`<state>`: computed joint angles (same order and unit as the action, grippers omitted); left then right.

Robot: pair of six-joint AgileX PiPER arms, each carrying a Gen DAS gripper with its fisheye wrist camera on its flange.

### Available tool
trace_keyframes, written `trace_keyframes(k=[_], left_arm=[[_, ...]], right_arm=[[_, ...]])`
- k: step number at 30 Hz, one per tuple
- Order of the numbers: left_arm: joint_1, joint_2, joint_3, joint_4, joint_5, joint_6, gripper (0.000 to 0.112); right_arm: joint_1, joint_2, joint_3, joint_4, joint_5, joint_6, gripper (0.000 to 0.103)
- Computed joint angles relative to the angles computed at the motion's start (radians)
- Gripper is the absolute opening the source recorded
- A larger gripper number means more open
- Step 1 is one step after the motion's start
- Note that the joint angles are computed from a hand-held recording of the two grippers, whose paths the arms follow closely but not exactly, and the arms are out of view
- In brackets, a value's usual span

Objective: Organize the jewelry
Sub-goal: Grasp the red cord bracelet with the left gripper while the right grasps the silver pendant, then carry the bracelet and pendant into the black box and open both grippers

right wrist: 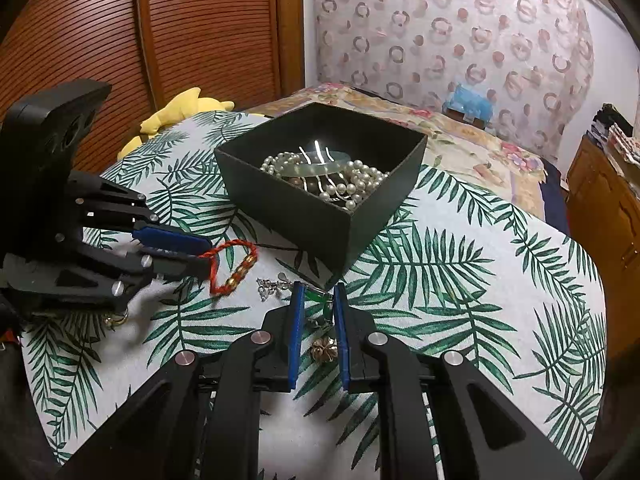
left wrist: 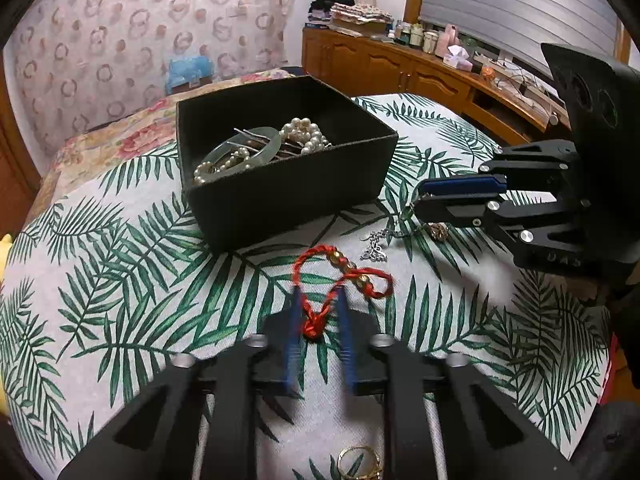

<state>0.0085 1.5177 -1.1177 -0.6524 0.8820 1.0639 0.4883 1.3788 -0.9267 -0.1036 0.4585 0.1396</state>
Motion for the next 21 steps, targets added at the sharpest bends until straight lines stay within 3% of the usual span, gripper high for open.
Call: trace_keyframes(k=[21], left_arm=[[0.023, -0.036, -0.076, -0.075, 0.029, -0.010, 0.004]], right_arm=[[-0.025, -0.073, -0.046, -0.031, 0.022, 0.010, 0.016]])
